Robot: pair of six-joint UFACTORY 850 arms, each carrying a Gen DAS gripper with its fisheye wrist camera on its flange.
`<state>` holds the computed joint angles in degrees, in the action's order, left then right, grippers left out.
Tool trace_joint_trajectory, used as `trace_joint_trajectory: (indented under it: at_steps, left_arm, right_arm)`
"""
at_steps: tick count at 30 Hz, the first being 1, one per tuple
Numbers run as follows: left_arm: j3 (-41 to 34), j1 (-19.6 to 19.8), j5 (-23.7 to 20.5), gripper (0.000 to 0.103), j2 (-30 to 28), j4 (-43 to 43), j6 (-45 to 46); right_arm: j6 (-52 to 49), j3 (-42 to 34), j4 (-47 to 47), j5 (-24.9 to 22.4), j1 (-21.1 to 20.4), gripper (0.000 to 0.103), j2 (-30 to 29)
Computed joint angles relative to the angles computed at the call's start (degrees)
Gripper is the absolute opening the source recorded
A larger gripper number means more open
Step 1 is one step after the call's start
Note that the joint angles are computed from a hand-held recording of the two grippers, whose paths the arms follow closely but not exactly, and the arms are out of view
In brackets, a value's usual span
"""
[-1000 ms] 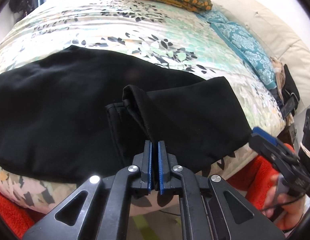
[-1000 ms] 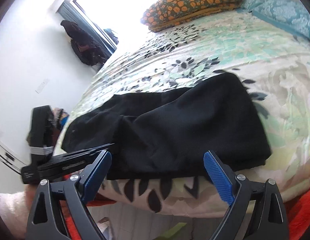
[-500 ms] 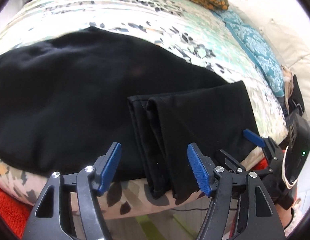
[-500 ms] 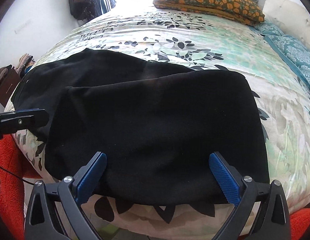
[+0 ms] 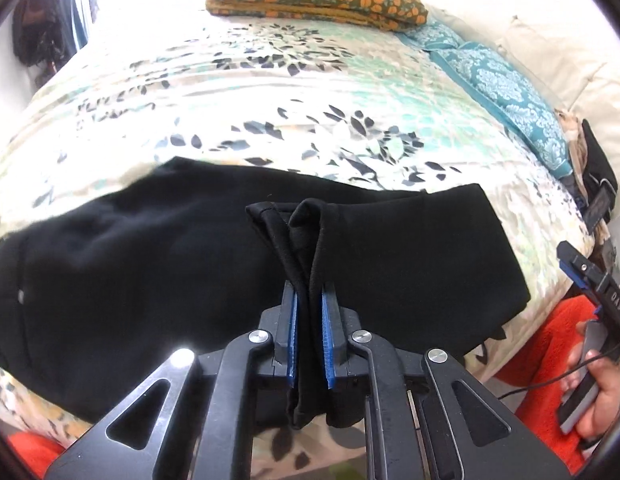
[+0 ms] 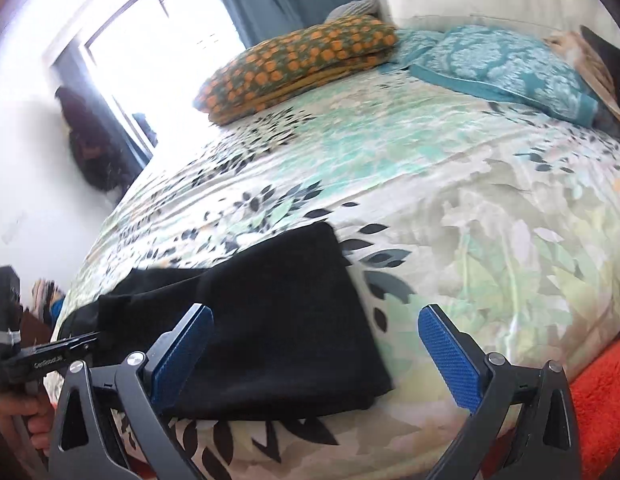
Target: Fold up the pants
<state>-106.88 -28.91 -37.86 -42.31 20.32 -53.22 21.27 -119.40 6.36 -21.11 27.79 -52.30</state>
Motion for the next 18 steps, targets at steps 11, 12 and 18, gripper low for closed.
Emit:
trace_joint_trajectory:
  at_steps: [11, 12, 18]
  left_arm:
    - [-5.50, 1.23, -8.86, 0.011, -7.34, 2.56, 4.68]
    - [-5.46, 0.97, -9.08, 0.011, -7.35, 3.50, 4.41]
    - [-3.55, 1.18, -7.15, 0.012, -6.26, 3.51, 2.57]
  right_arm:
    - [-2.76, -6.08, 3.58, -9.21, -0.39, 0.102, -4.61]
    - [-3.08, -6.22, 4.21, -9.61, -0.46, 0.102, -4.76]
    - [-5.61, -10.83, -0.76, -11.60, 0.89, 0.102, -7.20]
